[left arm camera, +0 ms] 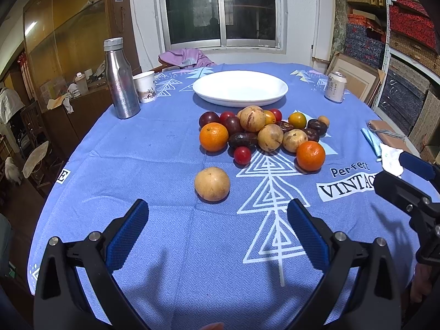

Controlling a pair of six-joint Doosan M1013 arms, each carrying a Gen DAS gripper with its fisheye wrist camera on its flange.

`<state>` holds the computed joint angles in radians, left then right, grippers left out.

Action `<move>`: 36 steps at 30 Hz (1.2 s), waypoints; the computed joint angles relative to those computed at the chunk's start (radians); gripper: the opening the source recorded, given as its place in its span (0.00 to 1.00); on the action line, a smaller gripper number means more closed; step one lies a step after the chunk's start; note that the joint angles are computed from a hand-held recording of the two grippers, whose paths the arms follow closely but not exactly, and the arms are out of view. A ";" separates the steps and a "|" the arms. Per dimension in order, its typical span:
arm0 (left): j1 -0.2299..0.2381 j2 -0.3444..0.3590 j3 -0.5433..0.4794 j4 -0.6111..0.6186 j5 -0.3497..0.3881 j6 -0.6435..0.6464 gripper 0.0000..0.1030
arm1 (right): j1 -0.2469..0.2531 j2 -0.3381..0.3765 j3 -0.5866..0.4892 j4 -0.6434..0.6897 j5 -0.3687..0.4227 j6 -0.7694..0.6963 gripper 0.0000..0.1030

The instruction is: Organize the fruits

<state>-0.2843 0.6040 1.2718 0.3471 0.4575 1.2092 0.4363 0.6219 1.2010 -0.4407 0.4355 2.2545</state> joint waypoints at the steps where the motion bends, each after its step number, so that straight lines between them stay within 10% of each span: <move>1: 0.000 0.002 -0.005 -0.004 0.006 0.003 0.96 | 0.000 0.000 0.000 -0.001 0.000 0.001 0.97; 25: 0.000 0.004 -0.012 -0.006 0.019 0.000 0.96 | -0.009 0.003 0.000 0.120 -0.024 -0.068 0.97; 33: 0.020 -0.026 0.081 -0.083 -0.234 0.067 0.96 | -0.011 -0.006 0.035 0.108 -0.114 -0.145 0.97; 36: 0.018 -0.018 0.066 -0.068 -0.216 0.090 0.96 | -0.010 -0.006 0.046 0.107 -0.144 -0.200 0.97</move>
<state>-0.2661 0.5857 1.3382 0.2786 0.2419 1.2989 0.4267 0.6157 1.2465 -0.3342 0.2917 2.0550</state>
